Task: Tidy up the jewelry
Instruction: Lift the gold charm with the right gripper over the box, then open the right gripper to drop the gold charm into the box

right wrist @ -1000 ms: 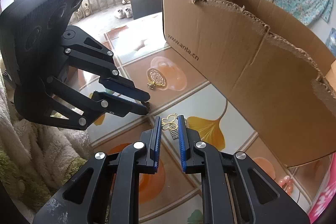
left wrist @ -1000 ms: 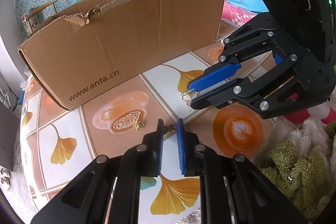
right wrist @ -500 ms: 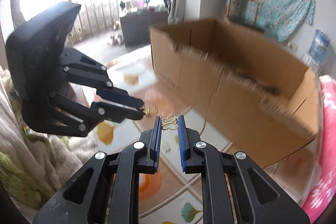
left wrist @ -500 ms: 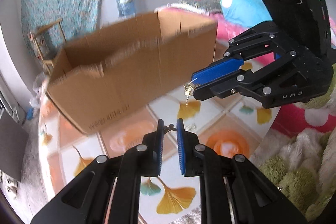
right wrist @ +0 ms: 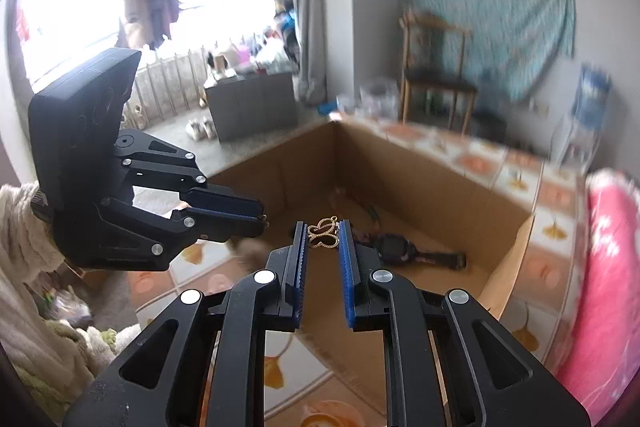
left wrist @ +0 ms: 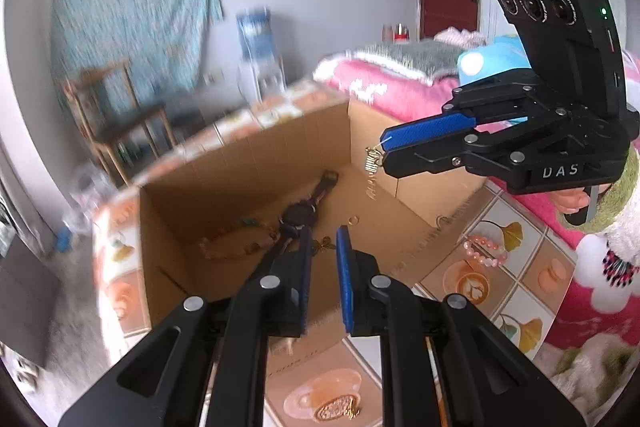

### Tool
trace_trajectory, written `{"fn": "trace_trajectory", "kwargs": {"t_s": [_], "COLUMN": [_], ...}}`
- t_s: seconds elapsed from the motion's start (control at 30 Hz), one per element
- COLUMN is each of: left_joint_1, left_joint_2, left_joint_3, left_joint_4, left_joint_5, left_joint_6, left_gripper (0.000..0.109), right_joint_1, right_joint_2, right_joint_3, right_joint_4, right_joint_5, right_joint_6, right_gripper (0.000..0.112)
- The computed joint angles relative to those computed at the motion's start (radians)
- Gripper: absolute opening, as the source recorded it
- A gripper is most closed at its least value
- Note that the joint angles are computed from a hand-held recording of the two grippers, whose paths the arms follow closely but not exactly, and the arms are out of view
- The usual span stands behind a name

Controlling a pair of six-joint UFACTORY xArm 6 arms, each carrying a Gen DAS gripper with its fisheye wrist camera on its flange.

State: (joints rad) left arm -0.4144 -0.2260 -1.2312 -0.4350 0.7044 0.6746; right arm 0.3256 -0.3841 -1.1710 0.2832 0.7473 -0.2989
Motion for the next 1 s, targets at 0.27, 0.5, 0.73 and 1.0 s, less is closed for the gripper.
{"fn": "trace_trajectory", "kwargs": {"t_s": [0.27, 0.5, 0.73, 1.0], "left_joint_1": [0.031, 0.047, 0.068, 0.119], "left_joint_2": [0.314, 0.389, 0.375, 0.294], "left_joint_3": [-0.387, -0.469, -0.467, -0.420], "left_joint_4": [0.077, 0.057, 0.004, -0.074], "left_joint_5": [0.352, 0.444, 0.427, 0.371], "left_joint_6": [-0.175, -0.215, -0.210, -0.192], "left_gripper": [0.012, 0.012, 0.016, 0.020], "right_joint_1": [-0.072, -0.097, -0.111, -0.125], "right_joint_2": [0.247, 0.285, 0.250, 0.183], "right_joint_3": [-0.247, -0.275, -0.262, -0.226], "right_joint_4": [-0.044, -0.034, -0.025, -0.021], "right_joint_5": [0.264, 0.308, 0.293, 0.239], "right_joint_6": [0.104, 0.137, 0.158, 0.193], "right_gripper": [0.014, 0.015, 0.016, 0.024]}}
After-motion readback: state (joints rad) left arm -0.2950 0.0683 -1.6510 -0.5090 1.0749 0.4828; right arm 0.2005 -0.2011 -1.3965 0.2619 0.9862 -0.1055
